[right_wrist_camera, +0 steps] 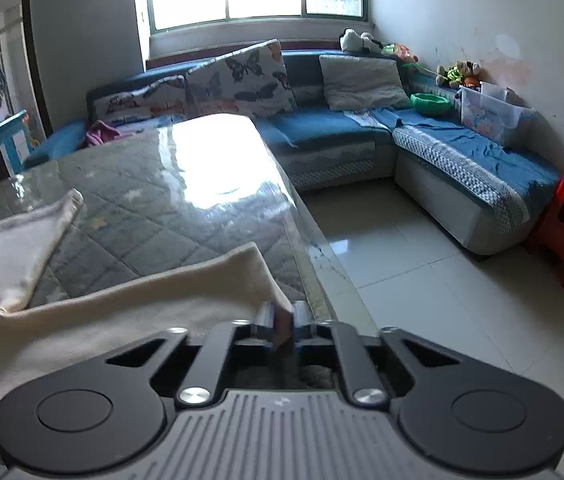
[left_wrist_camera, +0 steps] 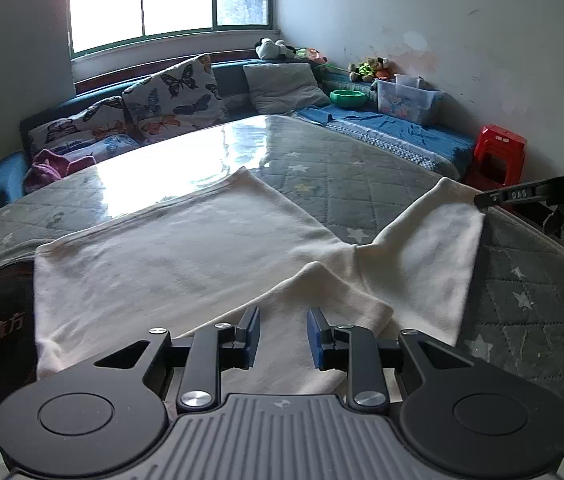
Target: Fold clothes
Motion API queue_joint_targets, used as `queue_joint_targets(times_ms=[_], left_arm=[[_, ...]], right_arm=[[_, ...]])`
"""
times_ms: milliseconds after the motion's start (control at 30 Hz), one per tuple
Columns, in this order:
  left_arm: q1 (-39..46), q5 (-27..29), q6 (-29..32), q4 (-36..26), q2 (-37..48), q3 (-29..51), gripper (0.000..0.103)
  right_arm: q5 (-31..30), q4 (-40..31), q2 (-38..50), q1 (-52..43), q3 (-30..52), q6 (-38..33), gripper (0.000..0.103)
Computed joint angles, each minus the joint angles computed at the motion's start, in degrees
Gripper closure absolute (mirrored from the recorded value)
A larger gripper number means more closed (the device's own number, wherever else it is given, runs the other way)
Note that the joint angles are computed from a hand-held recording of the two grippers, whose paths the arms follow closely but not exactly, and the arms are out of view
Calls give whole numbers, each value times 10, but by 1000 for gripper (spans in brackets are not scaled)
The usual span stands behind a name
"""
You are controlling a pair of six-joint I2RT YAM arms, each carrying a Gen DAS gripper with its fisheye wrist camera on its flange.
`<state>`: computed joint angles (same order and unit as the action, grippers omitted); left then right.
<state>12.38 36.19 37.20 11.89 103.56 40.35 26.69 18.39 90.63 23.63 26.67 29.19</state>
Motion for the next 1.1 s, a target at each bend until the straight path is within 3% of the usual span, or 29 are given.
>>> queue_joint_targets(times_ms=[300,500,700,1100], left_arm=[[-39,-13,-16,19,27,5,75],[-23,8,-6,17,22,-4,75],[50,53,2,-4,3,2,69],[208,105,48,-56,23,25,66]], right_arm=[[23,-56,-135,65,5,-35,99],[26,-84,-150,140,71,-73,99],[2,-94,-86,199,179,-127,99],[-89,-155,165,282,463,-179,99]])
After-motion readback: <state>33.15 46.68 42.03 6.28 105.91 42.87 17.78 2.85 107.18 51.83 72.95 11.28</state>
